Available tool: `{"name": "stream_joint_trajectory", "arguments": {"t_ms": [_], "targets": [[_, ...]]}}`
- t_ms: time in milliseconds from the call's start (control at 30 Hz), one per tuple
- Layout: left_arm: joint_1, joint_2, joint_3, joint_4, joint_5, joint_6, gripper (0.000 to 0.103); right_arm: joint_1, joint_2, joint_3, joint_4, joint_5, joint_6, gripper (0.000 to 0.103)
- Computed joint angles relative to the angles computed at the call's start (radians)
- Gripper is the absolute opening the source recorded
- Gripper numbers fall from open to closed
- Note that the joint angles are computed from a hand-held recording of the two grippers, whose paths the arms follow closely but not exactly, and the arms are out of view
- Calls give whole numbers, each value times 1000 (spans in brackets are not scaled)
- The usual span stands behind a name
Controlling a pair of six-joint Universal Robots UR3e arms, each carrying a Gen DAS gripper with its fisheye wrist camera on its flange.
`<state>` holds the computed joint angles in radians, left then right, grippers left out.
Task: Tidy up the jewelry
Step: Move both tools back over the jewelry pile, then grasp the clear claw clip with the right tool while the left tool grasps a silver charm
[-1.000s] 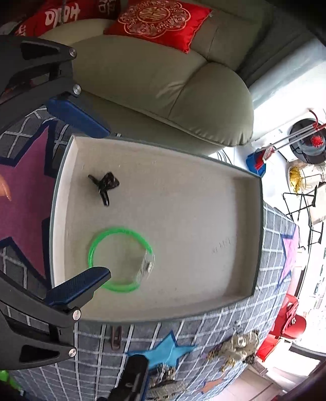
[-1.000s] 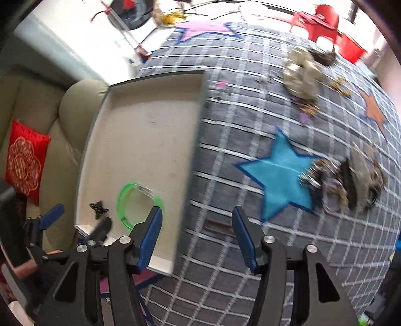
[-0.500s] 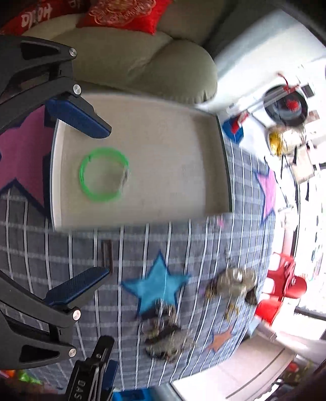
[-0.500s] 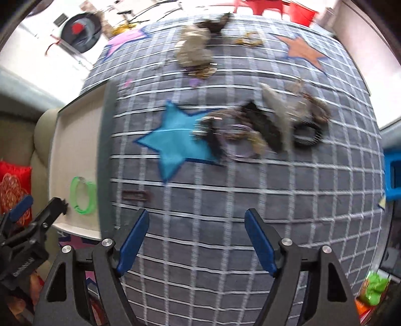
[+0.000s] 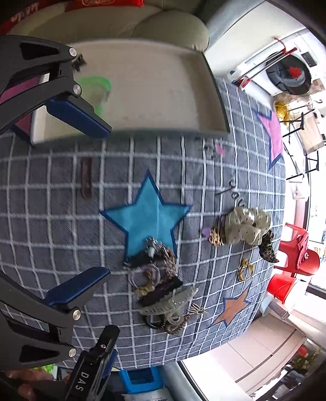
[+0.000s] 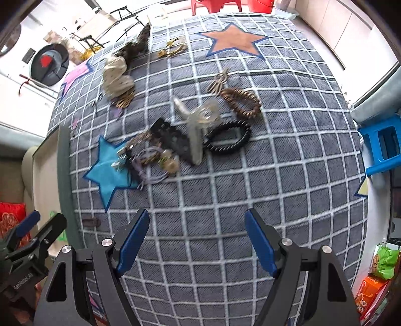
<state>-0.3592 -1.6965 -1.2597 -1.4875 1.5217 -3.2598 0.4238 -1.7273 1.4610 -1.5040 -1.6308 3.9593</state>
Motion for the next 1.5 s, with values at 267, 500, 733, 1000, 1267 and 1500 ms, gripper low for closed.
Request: {"name": "stream_joint_trajectory", "arguments": {"t_ms": [267,500,733,1000,1267,1500], "targets": [[-47,-166,89,78,-24,-46,103,-108,-12,81,-80,23,-107,81],[-66,-275,147,106,-42,-49,90,-165,14,133,-178,49,-169,81],[-68,-318,163,128,-59,-54,80,-172,86,122,-251,49,-198,68],[-71,-336,158,139,-78,-49,48,-168,125,114,-270,34,-199,38],[-64,-302,107,180,-103,-38,28,-149,126,111,-287,16,-199,9],[-62,-273,76,205,-147,-4,12,-141,111,95,-273,-2,-193,8]]}}
